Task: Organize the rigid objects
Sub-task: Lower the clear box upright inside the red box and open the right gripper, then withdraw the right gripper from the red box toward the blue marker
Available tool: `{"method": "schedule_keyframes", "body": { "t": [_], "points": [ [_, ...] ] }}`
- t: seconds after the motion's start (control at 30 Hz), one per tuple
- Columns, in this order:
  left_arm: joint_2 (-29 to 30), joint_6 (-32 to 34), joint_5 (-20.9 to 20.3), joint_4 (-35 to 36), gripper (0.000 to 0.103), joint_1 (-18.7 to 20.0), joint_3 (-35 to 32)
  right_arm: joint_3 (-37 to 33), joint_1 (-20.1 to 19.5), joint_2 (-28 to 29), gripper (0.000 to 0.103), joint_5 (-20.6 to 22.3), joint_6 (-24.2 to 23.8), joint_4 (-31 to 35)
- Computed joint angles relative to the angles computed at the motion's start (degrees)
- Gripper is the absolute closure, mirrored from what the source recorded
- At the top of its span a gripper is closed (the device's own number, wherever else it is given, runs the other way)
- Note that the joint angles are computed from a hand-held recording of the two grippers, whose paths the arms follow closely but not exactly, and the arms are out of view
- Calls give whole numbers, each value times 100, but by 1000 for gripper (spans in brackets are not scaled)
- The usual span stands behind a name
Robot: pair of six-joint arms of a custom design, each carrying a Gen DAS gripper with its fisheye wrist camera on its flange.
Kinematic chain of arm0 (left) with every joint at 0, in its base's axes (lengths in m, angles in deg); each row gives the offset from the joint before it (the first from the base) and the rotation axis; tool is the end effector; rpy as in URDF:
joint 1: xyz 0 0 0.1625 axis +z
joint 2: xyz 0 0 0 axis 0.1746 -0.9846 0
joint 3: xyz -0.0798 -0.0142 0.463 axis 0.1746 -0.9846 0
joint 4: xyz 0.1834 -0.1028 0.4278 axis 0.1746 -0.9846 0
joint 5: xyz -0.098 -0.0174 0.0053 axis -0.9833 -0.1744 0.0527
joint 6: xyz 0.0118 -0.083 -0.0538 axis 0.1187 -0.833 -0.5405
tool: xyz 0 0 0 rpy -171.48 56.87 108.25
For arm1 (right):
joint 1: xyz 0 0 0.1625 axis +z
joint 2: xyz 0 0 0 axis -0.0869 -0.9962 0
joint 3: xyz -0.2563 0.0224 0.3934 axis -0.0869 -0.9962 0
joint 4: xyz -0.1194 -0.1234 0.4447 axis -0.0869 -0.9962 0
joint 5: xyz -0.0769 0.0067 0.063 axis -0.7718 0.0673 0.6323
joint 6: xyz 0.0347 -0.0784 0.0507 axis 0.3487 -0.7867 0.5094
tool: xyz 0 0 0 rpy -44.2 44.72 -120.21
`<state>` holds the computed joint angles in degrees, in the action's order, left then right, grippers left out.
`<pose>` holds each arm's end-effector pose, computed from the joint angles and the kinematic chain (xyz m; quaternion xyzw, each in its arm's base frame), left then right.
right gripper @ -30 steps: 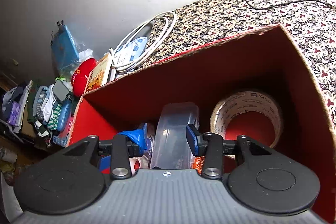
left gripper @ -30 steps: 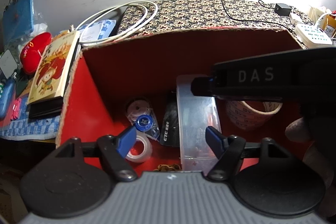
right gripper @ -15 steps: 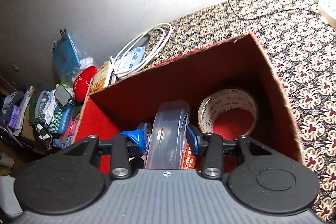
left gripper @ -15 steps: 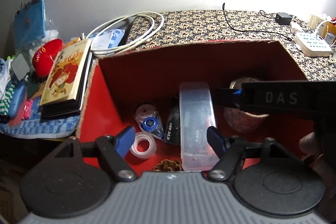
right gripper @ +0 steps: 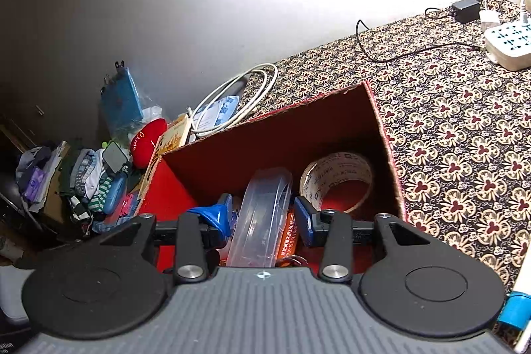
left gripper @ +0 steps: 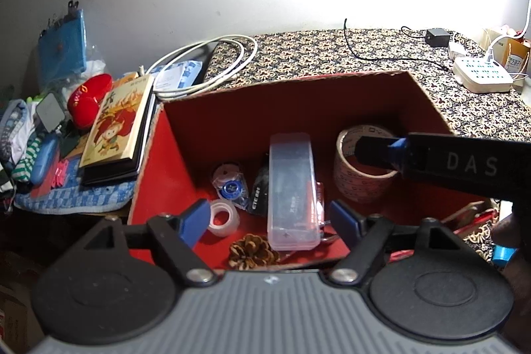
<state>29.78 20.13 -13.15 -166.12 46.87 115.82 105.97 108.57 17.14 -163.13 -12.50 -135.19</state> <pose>-0.2647 -0.7777 0.2373 0.3236 0.8512 -0.2351 0.3398 0.2669 -0.7620 0.1540 -0.0133 -0.8746 0.4420 0.1991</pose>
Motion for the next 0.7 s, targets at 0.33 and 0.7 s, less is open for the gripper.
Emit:
{"method": "schedule_keyframes", "body": {
  "t": [0.33, 0.7],
  "points": [
    [-182, -315, 284, -138, 21, -245, 376, 497, 36, -254, 77, 172, -389, -613],
    [-327, -843, 572, -22, 20, -433, 699, 912, 6, -618, 77, 466, -468, -387]
  ]
}}
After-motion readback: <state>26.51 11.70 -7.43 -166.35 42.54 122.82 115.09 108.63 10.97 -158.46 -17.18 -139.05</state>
